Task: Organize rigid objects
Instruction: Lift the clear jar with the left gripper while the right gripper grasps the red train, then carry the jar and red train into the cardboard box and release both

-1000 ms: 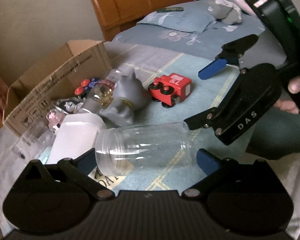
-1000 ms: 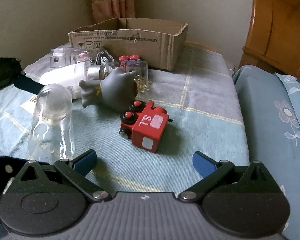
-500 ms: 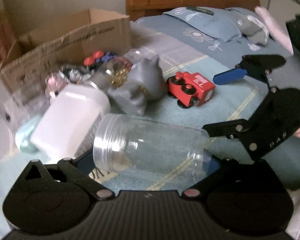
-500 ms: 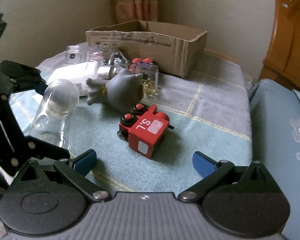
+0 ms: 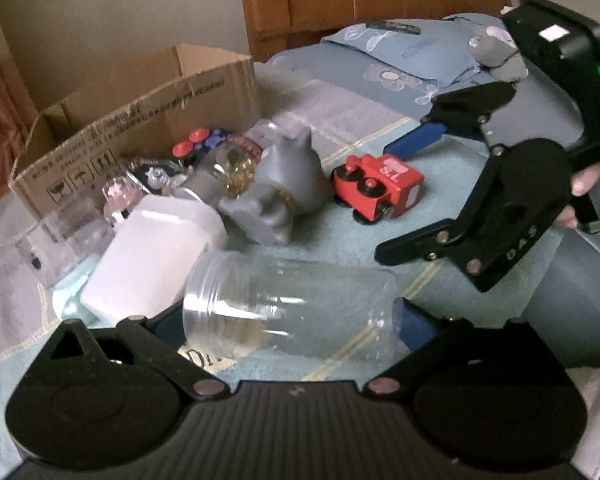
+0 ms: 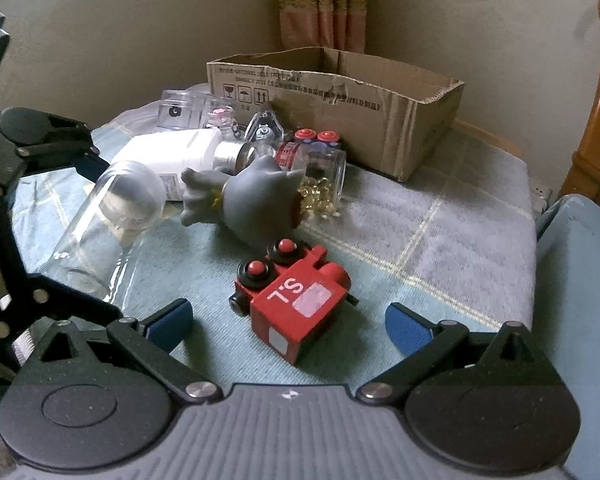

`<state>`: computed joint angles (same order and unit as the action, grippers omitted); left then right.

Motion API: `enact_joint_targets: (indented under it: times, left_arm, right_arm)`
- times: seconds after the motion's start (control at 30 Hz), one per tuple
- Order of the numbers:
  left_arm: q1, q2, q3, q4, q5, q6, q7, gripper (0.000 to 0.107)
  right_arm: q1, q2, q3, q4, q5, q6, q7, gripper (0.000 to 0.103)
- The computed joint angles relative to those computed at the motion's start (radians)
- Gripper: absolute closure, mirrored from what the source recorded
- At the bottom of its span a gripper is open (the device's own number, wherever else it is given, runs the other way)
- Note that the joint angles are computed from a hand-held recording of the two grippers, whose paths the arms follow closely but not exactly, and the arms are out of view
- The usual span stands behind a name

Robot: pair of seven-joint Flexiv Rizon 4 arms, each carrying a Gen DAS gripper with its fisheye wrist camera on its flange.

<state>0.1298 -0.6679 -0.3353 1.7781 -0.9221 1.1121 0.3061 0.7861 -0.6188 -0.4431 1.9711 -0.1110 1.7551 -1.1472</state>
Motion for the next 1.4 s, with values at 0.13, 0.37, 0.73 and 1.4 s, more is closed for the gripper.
enact_joint_targets:
  times: [0.13, 0.37, 0.73, 1.4]
  left_arm:
    - [-0.001, 0.004, -0.001, 0.000, -0.012, -0.004, 0.003, 0.011]
    - [0.008, 0.026, 0.018, 0.010, -0.010, -0.034, -0.009, 0.012]
    - [0.026, 0.038, 0.055, 0.016, -0.007, -0.042, -0.003, 0.012]
    - [0.036, 0.022, 0.060, -0.019, 0.005, -0.065, -0.026, 0.017]
  right_arm:
    - [-0.008, -0.001, 0.008, -0.003, -0.001, 0.000, -0.005, 0.000]
    - [-0.114, -0.007, 0.113, -0.071, -0.069, -0.049, -0.023, 0.000]
    - [-0.294, 0.054, 0.362, -0.063, -0.150, -0.113, 0.005, 0.000]
    - [0.085, 0.028, -0.098, -0.023, -0.256, -0.166, 0.314, 0.036]
